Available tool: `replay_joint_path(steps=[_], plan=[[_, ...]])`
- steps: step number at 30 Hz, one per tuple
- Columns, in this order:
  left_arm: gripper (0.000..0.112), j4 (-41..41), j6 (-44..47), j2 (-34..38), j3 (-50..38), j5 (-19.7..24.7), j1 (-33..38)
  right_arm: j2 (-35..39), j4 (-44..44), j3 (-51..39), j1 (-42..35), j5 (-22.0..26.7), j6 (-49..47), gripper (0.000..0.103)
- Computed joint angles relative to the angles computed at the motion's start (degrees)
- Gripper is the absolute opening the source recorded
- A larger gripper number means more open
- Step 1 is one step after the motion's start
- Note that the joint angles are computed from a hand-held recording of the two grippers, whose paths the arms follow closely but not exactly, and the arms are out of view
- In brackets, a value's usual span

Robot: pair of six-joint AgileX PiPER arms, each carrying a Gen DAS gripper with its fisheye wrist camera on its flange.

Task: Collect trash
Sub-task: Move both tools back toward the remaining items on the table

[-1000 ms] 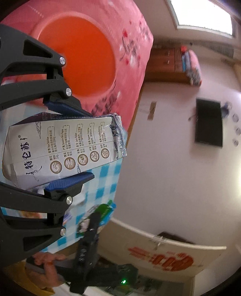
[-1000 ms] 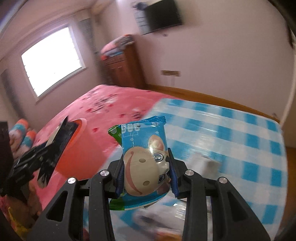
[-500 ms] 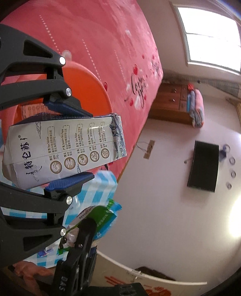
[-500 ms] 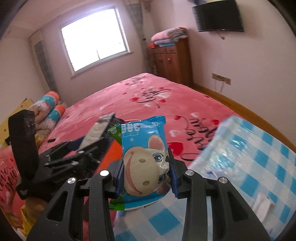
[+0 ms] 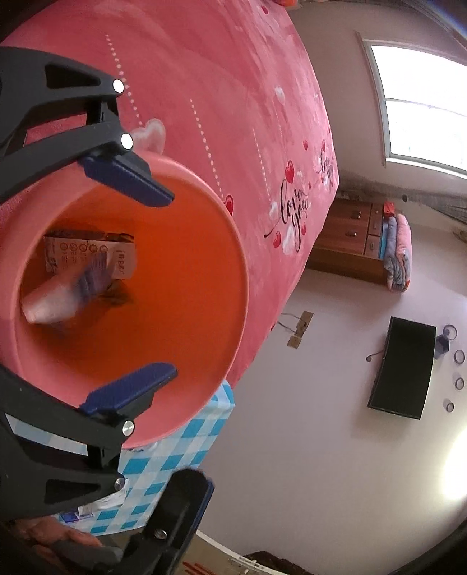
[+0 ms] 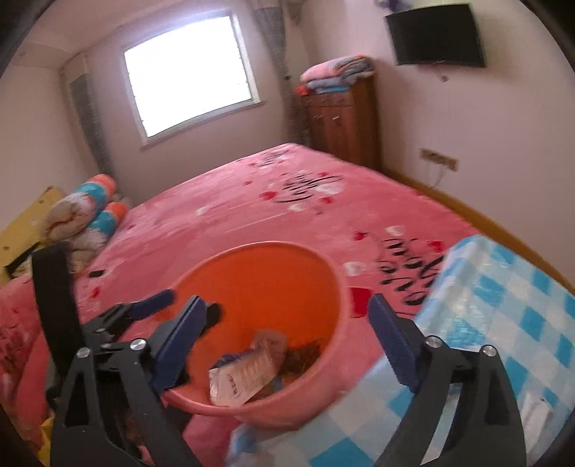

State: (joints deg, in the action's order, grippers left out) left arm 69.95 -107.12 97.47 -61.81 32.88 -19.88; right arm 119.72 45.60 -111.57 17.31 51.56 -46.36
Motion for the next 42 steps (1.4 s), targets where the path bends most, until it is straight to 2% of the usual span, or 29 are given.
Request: replay_joint_path(steps=[5,8,13,18,25,36,42], plan=[[0.091,1.69,-1.84,-0.08,-0.02,1.75,-1.83,-4.93,2.50,9.88,-2.87,-6.89,-4.11,0.093],[0.092,2.64,-2.36,0.05,-0.21,3.50,-3.79,-6.88,3.97,13.97,-4.63,-8.49,-6.26,0.094],[0.092,2.92,-2.55,0.44,-1.13,3.70,-6.35,-9.69,5.63,20.70,-7.62,-11.10,-9.24,0.094],[0.092,3.58,-3.22,1.00,-2.03,2.73,-8.38,-10.69,6.43,23.71,-10.59,-12.12,-9.94,0.095],[0.093,2.71,-1.41,2.60,-4.82,3.91,-11.64,-12.51,10.12,27.14,-15.65,-12.05,-13.27,0.096],[0.095,-1.38,4.13,6.12,-10.64,5.86,-16.56,-15.74,16.09,33.57,-20.44,-14.84,-22.29,0.096],[0.095,-4.69,7.78,8.89,-14.52,5.64,-18.14,-15.54,18.37,34.89,-23.90,-13.91,-24.66,0.096]])
